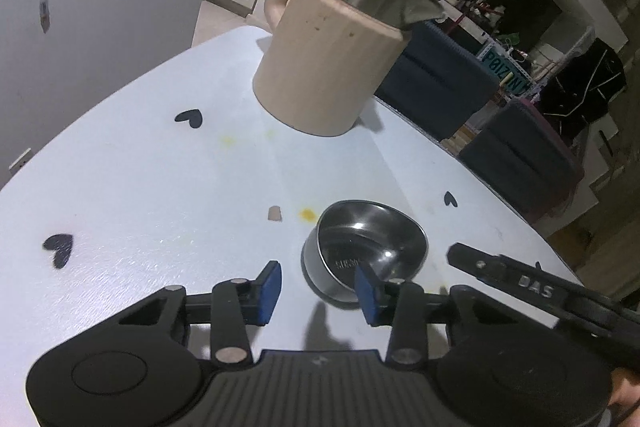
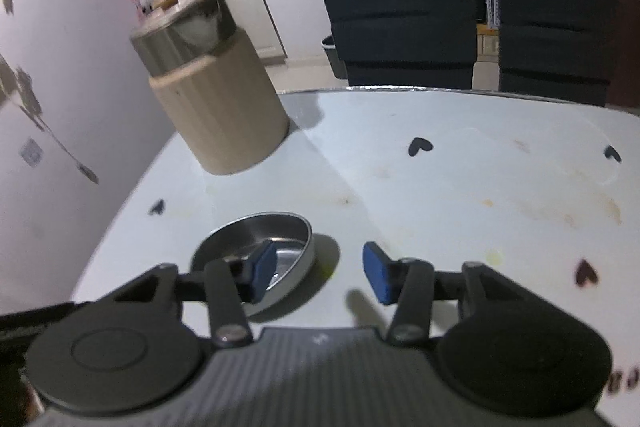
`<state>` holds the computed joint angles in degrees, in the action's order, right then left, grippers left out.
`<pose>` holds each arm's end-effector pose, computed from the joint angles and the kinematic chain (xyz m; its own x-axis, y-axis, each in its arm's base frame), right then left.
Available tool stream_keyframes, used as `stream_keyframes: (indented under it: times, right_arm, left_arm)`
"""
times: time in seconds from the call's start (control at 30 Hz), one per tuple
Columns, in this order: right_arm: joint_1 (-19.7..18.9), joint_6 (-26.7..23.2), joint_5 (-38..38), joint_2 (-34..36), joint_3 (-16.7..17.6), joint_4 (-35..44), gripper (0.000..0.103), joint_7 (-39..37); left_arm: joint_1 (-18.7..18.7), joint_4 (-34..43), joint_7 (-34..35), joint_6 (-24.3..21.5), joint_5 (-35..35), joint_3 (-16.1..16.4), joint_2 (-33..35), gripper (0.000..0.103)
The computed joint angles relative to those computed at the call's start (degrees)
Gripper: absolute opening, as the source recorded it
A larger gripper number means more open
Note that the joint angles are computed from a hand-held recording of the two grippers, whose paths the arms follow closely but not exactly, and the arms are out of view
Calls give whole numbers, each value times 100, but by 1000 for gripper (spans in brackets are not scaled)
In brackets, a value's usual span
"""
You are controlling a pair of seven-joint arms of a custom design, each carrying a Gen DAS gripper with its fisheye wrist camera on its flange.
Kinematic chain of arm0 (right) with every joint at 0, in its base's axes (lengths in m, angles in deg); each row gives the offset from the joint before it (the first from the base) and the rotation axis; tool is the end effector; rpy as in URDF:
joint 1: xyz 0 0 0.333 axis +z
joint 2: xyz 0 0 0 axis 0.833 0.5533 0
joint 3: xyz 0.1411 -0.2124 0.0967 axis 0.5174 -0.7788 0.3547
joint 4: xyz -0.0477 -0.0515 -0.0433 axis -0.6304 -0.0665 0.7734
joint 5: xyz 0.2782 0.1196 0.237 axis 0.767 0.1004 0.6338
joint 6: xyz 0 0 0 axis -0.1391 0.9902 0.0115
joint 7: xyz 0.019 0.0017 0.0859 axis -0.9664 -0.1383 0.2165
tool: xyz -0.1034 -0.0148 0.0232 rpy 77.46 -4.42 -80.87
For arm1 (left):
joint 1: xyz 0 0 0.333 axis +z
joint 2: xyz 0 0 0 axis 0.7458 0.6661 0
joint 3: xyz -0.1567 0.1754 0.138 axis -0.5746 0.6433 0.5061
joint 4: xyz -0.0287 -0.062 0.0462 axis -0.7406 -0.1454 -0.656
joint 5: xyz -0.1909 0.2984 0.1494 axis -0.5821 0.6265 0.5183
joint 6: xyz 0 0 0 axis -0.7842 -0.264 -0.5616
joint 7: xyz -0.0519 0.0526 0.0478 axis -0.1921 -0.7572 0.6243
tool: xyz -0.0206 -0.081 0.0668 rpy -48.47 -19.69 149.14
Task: Organize plates and bowls
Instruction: 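Move both grippers to the rim of the small oval stainless bowl, then close both grippers on the oval bowl's rim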
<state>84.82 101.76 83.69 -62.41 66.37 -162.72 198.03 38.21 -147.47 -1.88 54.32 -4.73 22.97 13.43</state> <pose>0.4904 0.3941 0.5053 0.3811 -0.8998 -0.2121 -0.7606 -0.1748 -0.6253 0.3116 -0.2472 0.5214 0.4260 -0.8087 0.4057 -0.6130 -0.5878 -0.5280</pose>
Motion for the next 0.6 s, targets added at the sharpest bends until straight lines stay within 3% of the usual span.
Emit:
stream_keyframes:
  times: [0.13, 0.27, 0.4, 0.47, 0.53, 0.6]
  right_arm:
    - [29, -215, -42, 471, 12, 509, 48, -19]
    - [49, -356, 3, 944, 25, 1019, 41, -102]
    - [87, -474, -48, 1326, 18, 1421, 26, -200]
    - [95, -558, -44, 1395, 26, 1512, 20, -283]
    - [123, -576, -82, 1424, 11, 1540, 10, -307]
    - [143, -579, -84, 1373, -6, 1489, 9, -245]
  left_arm:
    - [62, -66, 18, 381, -23, 51, 197, 39]
    - [132, 65, 53, 447, -25, 57, 534, 26]
    - [164, 113, 23, 571, -4, 62, 744, 24]
    - [181, 195, 10, 502, 27, 55, 841, 10]
    - [225, 262, -76, 411, 105, 6, 883, 10]
    - [215, 336, -92, 293, 174, 2, 906, 8]
